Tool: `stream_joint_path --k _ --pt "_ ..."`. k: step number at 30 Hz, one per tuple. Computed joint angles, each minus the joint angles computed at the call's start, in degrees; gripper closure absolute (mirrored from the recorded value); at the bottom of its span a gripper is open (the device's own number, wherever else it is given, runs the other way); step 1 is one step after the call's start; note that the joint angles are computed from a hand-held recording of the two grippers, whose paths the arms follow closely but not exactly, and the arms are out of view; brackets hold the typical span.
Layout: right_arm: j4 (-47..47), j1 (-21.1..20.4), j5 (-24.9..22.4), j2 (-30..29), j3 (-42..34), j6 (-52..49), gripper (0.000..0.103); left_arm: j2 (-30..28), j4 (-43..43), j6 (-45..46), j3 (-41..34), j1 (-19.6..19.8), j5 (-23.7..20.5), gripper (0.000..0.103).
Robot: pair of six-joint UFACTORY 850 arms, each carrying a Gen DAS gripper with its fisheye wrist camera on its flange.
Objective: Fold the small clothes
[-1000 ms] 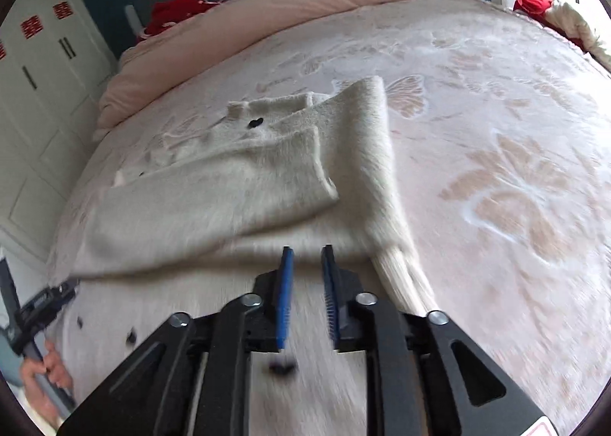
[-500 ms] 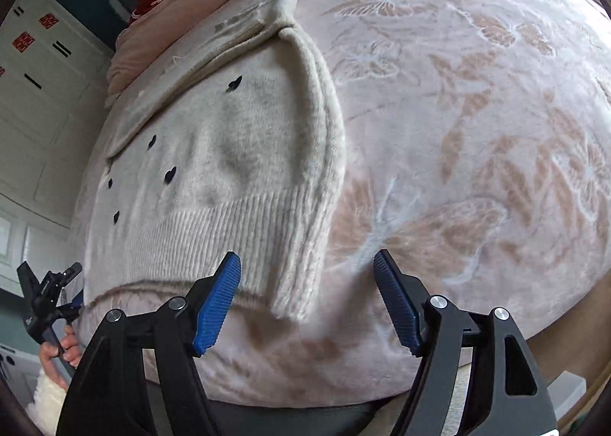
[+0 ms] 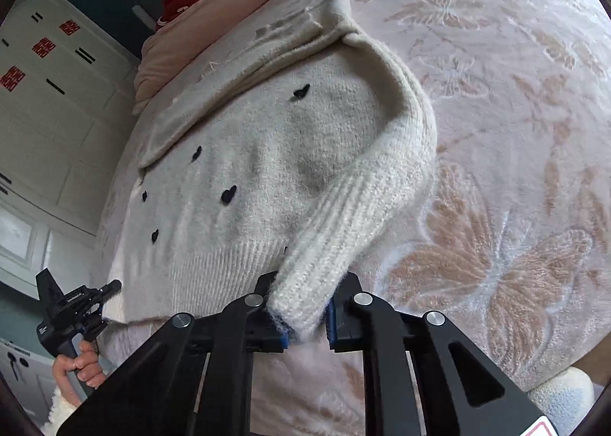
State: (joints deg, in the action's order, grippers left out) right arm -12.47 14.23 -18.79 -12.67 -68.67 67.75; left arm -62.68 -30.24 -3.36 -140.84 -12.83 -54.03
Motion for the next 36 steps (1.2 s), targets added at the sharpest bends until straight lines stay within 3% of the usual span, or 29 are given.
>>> stream_joint_path --k 3,7,12,16,18,23,25,26,27,28,30,31,32,34,36 --pt "-8.33 1.74 -5.05 0.77 -2.59 2.99 0.091 3.81 1.26 1.91 5.17 0.48 2.01 0.094" --pt "-10.20 2.54 -9.68 1.32 -3.65 1.02 0.092 8.45 -1.71 8.47 11.76 0.75 2.73 0.096" --pt "-3.33 1.94 -9.77 5.33 0.37 -4.55 0.093 12.82 -6.16 11.37 17.76 1.99 0.52 0.097" --pt "5.70 3.26 -15.65 8.65 2.71 -16.92 0.099 18.15 -5.62 15.05 24.19 3.45 -1.95 0.097" --pt "8.28 4.98 -19.27 11.39 4.62 -21.07 0.102 21.88 -3.95 17.56 28.84 4.26 -3.37 0.103" --pt "7.38 8.10 -22.23 15.59 8.74 -19.21 0.099 28.90 -4.22 21.96 39.45 6.09 -4.31 0.103" --pt "4.31 6.99 -18.89 15.95 9.88 -13.50 0.083 28.57 -6.24 20.40 40.26 6.13 -2.97 0.096" --pt "4.83 5.59 -16.69 15.66 10.21 -12.66 0.058 27.44 -7.23 18.70 39.44 5.85 -2.07 0.074" --pt "3.99 4.23 -14.31 15.04 10.33 -10.32 0.044 26.16 -7.15 17.28 37.98 5.33 -0.95 0.052" --pt "0.92 3.40 -12.18 14.41 10.42 -6.23 0.034 25.36 -7.31 16.77 37.16 4.74 0.90 0.046" --pt "-0.68 1.38 -9.11 11.80 9.39 -3.21 0.034 23.70 -4.85 15.36 34.79 2.99 5.92 0.042" --pt "0.27 0.56 -8.28 10.43 8.68 -3.21 0.034 22.79 -3.43 14.51 33.52 2.28 7.50 0.036" --pt "2.62 -0.62 -7.02 8.81 8.18 -4.63 0.034 21.32 -1.95 13.62 31.60 1.61 8.59 0.024" --pt "6.80 -1.85 -6.19 6.11 6.81 -6.93 0.034 18.00 2.12 9.18 27.24 0.87 7.61 0.020" --pt "12.43 -2.74 -2.91 4.71 6.56 -10.76 0.040 14.48 -0.73 7.02 23.02 1.47 4.07 0.020"
